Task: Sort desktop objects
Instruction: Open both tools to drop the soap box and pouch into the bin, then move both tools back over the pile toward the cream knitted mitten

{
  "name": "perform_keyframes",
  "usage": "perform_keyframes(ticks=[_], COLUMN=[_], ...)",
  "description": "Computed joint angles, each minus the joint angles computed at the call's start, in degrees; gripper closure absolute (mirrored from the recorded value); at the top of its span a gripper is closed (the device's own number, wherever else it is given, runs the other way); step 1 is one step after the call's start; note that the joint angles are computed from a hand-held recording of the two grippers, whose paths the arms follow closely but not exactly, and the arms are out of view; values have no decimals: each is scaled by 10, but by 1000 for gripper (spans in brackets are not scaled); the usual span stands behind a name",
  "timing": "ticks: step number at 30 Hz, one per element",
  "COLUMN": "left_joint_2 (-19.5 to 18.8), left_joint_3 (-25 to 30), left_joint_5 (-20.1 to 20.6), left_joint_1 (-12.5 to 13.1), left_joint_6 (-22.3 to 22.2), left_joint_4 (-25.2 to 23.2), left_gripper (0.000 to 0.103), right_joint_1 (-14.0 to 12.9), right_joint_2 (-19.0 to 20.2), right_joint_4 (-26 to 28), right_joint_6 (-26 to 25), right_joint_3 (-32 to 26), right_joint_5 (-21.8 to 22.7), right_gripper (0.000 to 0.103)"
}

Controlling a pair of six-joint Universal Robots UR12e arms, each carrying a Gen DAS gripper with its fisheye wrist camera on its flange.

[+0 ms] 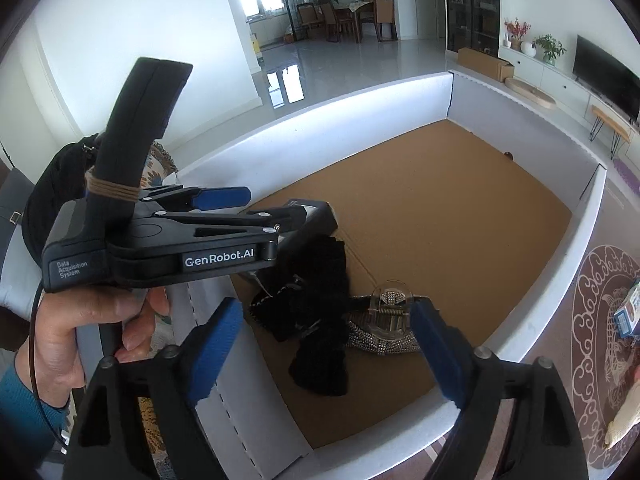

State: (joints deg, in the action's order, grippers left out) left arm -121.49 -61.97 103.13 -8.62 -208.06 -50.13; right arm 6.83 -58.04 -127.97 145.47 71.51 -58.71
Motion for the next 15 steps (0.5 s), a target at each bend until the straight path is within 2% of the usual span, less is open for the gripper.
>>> perform_keyframes(ticks=[1,4,7,8,12,15], left_joint_2=[1,-1,-2,-3,-14,-29], left_joint_3=[-2,1,4,7,30,59], left_joint_5=[11,40,50,46,3,-49], left_joint_1=[-3,-14,-27,-32,-51,-67], left_joint_6=[-3,-2,20,29,68,89], left_joint_4=[10,42,76,88,128,137], left_gripper=[21,20,20,20,19,19], right_joint_1=[-3,-14,-35,-41,-76,-101], right_joint_2=[-5,-16,-29,-30,-36,-40], right_joint_4=[-18,-86,-173,-206,-312,-338], right_joint_6=[5,41,86,104,183,223], right_joint_3=[9,33,65,74,116,144], right_joint_5=[4,14,9,-3,-60,-130], right_gripper=[14,13,5,2,1,1])
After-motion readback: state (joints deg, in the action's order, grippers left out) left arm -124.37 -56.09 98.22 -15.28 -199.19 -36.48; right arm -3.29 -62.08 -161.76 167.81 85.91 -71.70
